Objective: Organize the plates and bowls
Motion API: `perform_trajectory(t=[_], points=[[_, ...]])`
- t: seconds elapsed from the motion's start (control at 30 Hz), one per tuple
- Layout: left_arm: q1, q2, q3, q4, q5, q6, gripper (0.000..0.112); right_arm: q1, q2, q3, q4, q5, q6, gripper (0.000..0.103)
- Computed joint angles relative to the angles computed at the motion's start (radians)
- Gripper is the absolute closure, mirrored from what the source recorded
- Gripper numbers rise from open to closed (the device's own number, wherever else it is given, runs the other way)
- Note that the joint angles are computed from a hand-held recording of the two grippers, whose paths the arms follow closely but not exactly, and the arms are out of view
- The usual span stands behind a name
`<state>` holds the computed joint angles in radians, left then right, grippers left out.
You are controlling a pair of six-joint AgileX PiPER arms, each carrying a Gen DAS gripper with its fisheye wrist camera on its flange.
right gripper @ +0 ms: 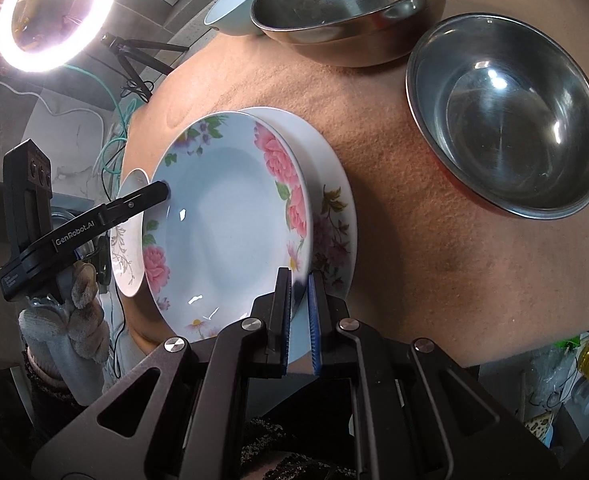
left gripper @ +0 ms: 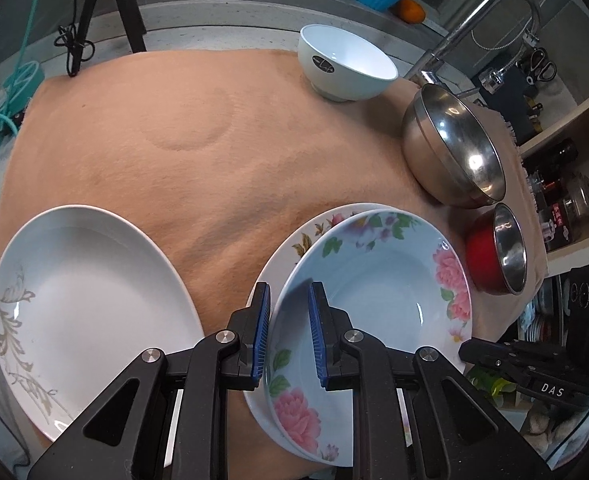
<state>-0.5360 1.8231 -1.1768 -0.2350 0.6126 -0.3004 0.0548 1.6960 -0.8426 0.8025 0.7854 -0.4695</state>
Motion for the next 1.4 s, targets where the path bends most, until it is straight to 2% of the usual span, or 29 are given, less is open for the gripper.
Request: perform_trajectory(t=[0.7, 0.93, 1.4], points=[[-0.031, 0.022, -0.016, 0.066, 0.007, -0.048, 0.095, 0.020, 0.017, -0.014, -0.036, -0.006, 0.033, 0.095], [-0.061, 0.033, -0.035, 0.150, 0.022, -0.110, 0.095, 0.032, 0.006, -0.018, -0.074, -0.021, 0.059, 0.095], [-0.063, 0.035, -0.034, 0.160, 0.010, -0.119, 0.095, 0.045, 0.001, -0.028, -0.107, -0.018, 0.071, 0.093]])
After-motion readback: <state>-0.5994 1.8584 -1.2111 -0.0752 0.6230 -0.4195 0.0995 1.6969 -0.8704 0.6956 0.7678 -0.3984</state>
